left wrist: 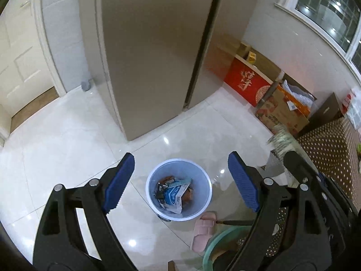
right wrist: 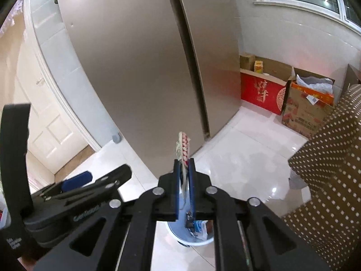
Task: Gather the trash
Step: 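Carry both items over the blue bin and open both tools, then move both open tools back to the table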
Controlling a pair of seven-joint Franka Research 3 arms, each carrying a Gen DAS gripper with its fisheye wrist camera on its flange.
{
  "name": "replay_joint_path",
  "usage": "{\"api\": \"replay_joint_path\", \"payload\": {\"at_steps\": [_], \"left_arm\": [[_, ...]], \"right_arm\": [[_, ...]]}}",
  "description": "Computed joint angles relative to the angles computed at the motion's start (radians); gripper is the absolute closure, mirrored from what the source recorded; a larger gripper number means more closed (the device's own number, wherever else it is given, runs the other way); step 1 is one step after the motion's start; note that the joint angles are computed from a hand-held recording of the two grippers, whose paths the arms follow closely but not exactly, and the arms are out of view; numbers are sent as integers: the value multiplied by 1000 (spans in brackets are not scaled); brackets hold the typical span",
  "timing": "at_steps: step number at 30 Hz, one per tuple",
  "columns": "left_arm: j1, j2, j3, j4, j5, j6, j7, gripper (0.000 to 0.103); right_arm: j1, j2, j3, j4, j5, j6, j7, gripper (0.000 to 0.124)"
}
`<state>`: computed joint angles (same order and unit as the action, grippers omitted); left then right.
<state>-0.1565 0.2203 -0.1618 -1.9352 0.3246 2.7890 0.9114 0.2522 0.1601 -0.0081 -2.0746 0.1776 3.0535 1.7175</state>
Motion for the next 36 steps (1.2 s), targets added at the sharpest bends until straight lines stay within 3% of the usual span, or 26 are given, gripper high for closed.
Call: {"api": "replay_joint_path", "payload": {"at_steps": [1,4,13,18,24,29,36], "left_arm": [[2,-1,2,0,-2,-4,-2,20],[5,-8,2,-4,-7,-6,1,20],[-16,-35,-15,-13,13,-2,5,20],[-33,-55,-40,-5,-5,13,54,20],[-80,-47,-94,67,-63,10,181,20],[-138,8,-146,183,-114,-28,314,20],[-294,183,-173,456,-61,-155,411,20]], "right_arm": [[22,4,-28,7,-43,-5,51,93],[-3,5,-1,15,-1,-9,19,92],[-7,-72,-33,-58,-91,-13,79,92],[-57,-168,-24,-126,-143,-33,85,92],[-242,-333,33,-227,-399,-54,252,89],[-374,-467,44,-325,-382,-56,238,87],[-571,-594,36,-421,-348,-91,165,80]]}}
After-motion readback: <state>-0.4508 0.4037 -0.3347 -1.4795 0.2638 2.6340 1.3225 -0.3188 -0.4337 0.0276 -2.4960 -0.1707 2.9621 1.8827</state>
